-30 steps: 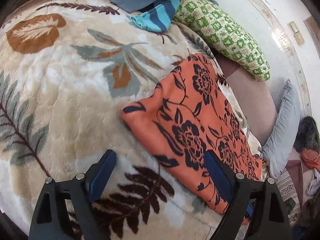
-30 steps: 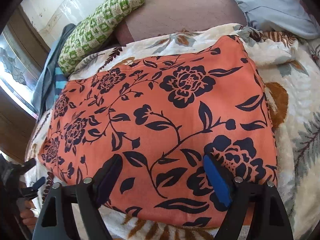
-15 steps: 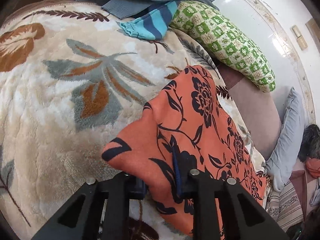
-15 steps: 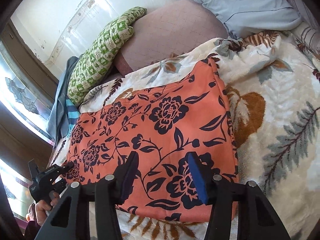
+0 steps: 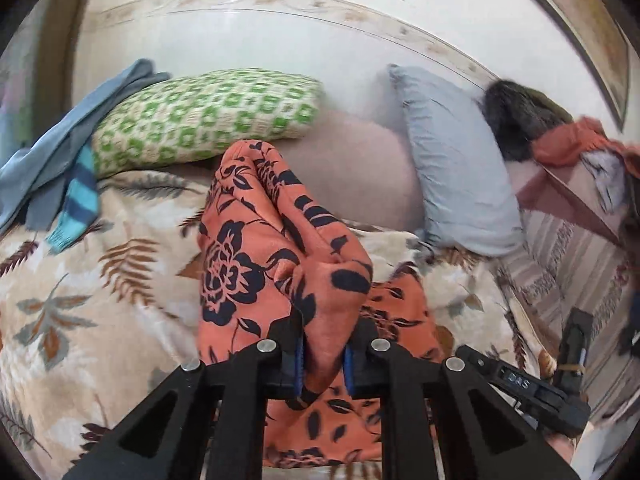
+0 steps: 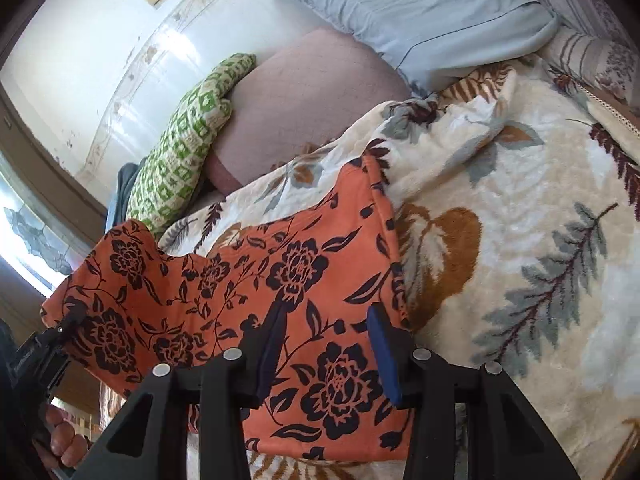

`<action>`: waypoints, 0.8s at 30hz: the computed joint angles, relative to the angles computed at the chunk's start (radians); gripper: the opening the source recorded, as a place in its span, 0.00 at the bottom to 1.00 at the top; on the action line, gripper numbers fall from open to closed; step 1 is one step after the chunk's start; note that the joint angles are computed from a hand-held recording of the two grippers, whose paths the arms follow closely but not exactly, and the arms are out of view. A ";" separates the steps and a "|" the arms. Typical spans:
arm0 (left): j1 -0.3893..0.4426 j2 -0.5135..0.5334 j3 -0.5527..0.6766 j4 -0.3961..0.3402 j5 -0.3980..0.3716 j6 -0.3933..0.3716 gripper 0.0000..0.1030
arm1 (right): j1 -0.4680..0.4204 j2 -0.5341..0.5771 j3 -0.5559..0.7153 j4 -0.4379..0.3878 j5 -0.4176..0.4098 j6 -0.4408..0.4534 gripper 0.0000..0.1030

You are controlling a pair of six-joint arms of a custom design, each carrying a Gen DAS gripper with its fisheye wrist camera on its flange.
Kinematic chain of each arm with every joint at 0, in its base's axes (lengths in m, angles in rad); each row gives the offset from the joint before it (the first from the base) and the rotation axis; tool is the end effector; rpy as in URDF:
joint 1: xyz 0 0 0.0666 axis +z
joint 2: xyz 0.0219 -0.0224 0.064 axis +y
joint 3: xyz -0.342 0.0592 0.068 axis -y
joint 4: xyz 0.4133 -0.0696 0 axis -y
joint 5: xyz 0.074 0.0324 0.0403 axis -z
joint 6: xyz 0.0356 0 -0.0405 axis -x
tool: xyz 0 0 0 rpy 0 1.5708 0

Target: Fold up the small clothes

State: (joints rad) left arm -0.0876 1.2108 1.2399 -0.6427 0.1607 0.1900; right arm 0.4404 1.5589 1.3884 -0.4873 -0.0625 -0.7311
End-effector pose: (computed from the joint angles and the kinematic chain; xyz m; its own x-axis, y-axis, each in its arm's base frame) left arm 0.4650 -0.0470 0.4236 -0.6042 -0.1341 -0.7855 0.1044 0.9639 -0.2449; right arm 0.5236 0.2488 0.3361 -0.7256 0.3947 -0.5636 0.0192 0.8304 0.5568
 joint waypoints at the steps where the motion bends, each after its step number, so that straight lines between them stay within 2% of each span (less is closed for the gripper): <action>1: -0.047 0.006 0.000 0.008 0.008 -0.007 0.14 | -0.012 -0.013 -0.017 0.015 0.003 -0.017 0.43; 5: -0.220 0.079 -0.001 0.008 0.020 -0.019 0.14 | -0.068 -0.061 -0.079 0.063 0.000 -0.089 0.43; 7: -0.266 0.150 0.019 -0.042 0.064 -0.044 0.19 | -0.093 -0.079 -0.103 0.075 0.003 -0.105 0.43; 9: -0.268 0.226 0.067 -0.171 0.096 -0.064 0.19 | -0.119 -0.088 -0.119 0.074 -0.007 -0.123 0.43; 11: -0.227 0.209 0.046 -0.183 0.179 -0.039 0.22 | -0.149 -0.090 -0.131 0.080 -0.063 -0.155 0.43; 12: -0.203 0.186 0.034 -0.181 0.227 -0.040 0.31 | -0.160 -0.088 -0.133 0.084 -0.080 -0.158 0.43; 13: -0.180 0.156 0.025 -0.185 0.262 -0.056 0.46 | -0.163 -0.087 -0.130 0.079 -0.081 -0.148 0.43; 14: -0.164 0.119 0.013 -0.178 0.260 -0.077 0.56 | -0.163 -0.083 -0.123 0.071 -0.072 -0.130 0.43; 15: -0.150 0.072 -0.012 -0.146 0.229 -0.099 0.72 | -0.162 -0.083 -0.120 0.072 -0.068 -0.116 0.43; 16: -0.145 0.020 -0.052 -0.091 0.175 -0.114 0.77 | -0.161 -0.084 -0.120 0.083 -0.077 -0.110 0.43; 17: -0.135 -0.017 -0.077 -0.043 0.108 -0.133 0.78 | -0.159 -0.089 -0.130 0.108 -0.094 -0.107 0.43; 19: -0.116 -0.038 -0.088 -0.005 -0.013 -0.186 0.78 | -0.147 -0.094 -0.140 0.163 -0.145 -0.089 0.44; 22: -0.105 0.024 -0.047 -0.068 -0.166 -0.214 0.78 | -0.119 -0.082 -0.142 0.268 -0.302 -0.063 0.45; 24: -0.097 0.095 -0.022 -0.136 -0.188 -0.222 0.78 | -0.101 -0.047 -0.114 0.270 -0.417 -0.046 0.45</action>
